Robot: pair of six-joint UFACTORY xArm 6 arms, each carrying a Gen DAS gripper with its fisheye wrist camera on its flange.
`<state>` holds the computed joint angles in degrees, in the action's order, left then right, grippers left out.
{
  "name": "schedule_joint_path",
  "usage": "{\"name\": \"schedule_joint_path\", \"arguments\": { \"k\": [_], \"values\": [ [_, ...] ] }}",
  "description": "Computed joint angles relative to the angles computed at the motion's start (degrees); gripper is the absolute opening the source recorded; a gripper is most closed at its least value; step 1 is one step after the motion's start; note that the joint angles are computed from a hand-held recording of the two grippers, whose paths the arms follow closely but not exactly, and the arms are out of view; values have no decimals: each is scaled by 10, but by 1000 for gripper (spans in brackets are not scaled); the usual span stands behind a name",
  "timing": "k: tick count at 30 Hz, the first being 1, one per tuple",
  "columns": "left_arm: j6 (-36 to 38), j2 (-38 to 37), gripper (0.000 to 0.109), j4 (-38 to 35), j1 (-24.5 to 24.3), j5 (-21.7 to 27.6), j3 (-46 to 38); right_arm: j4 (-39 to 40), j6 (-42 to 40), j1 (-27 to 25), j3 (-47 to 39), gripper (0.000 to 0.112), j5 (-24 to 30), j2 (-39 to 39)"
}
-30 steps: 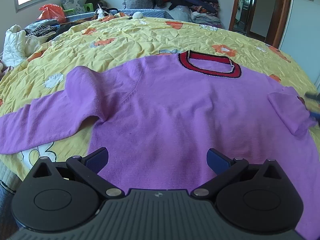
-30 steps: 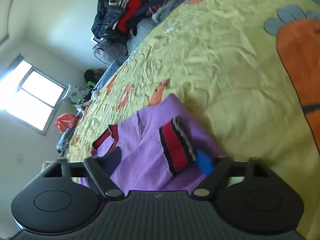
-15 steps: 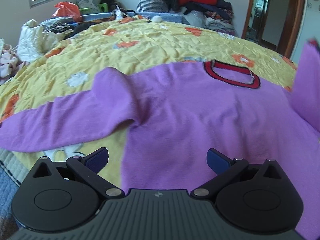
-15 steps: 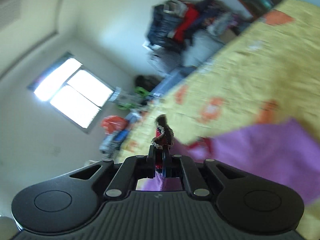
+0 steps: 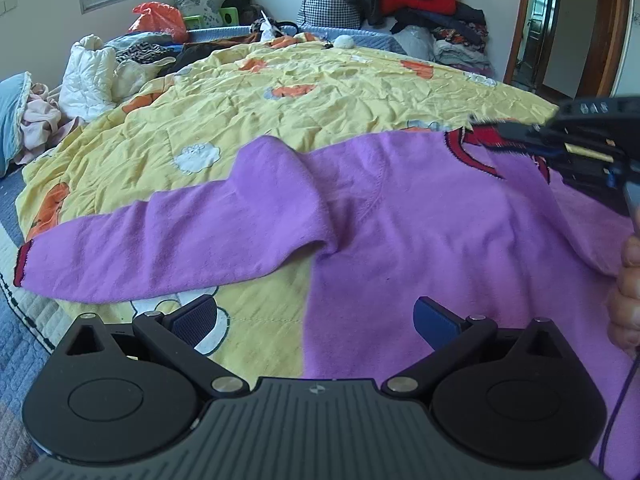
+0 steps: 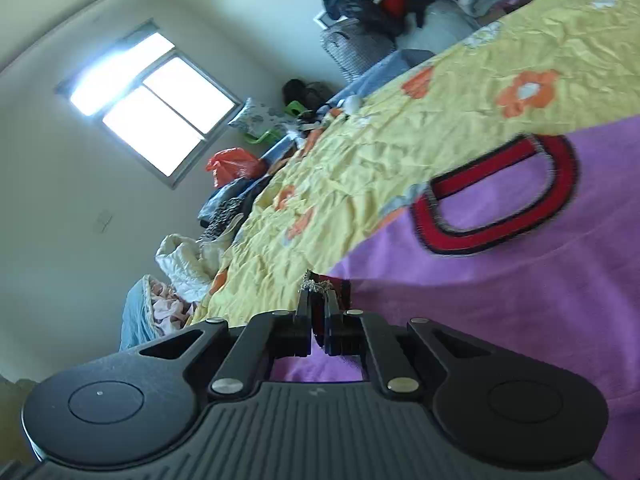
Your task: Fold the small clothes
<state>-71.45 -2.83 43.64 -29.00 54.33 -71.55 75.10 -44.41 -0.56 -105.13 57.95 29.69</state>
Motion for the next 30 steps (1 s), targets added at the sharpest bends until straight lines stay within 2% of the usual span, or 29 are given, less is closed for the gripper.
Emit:
{"name": "schedule_joint_path", "arguments": {
  "k": [3,6,11,13,15,16,17,18,20,22,25,26,27,28,30],
  "values": [
    [0,1,103,-1,1,2,0,31,3,5,-15,5,7,3],
    [2,1,103,-5,2,-1,2,38,-4,18,-38,5,-10,6],
    [5,2,103,-9,2,-1,2,-21,35,39,-81,8,9,42],
    [7,3,103,-9,4,-3,2,-66,43,53,-66,9,-6,43],
    [7,3,103,-7,3,-1,2,-146,62,67,-70,27,-11,55],
    [8,4,103,-7,4,0,2,-186,73,68,-80,64,7,66],
    [9,4,103,-9,4,0,1,-202,60,66,-72,85,18,62],
    [12,4,103,-12,6,0,1,-195,22,60,-42,83,12,40],
    [8,-3,103,-6,8,-1,8,-159,-87,40,41,83,-34,-20],
    [0,-8,103,-6,13,1,13,-143,-165,14,88,83,-85,-53],
    [-11,-18,103,-15,27,-9,29,-254,-204,5,129,82,-262,-65],
    [-14,-21,103,-17,31,-11,35,-307,-186,-2,131,83,-301,-56],
    [-15,-23,103,-18,36,-10,39,-357,-157,-13,127,83,-316,-43],
    [-14,-25,103,-19,39,-6,42,-382,-142,-26,123,83,-307,-33],
    [-20,-33,103,-12,45,2,52,-366,-153,-58,112,90,-241,-33]
  ]
}}
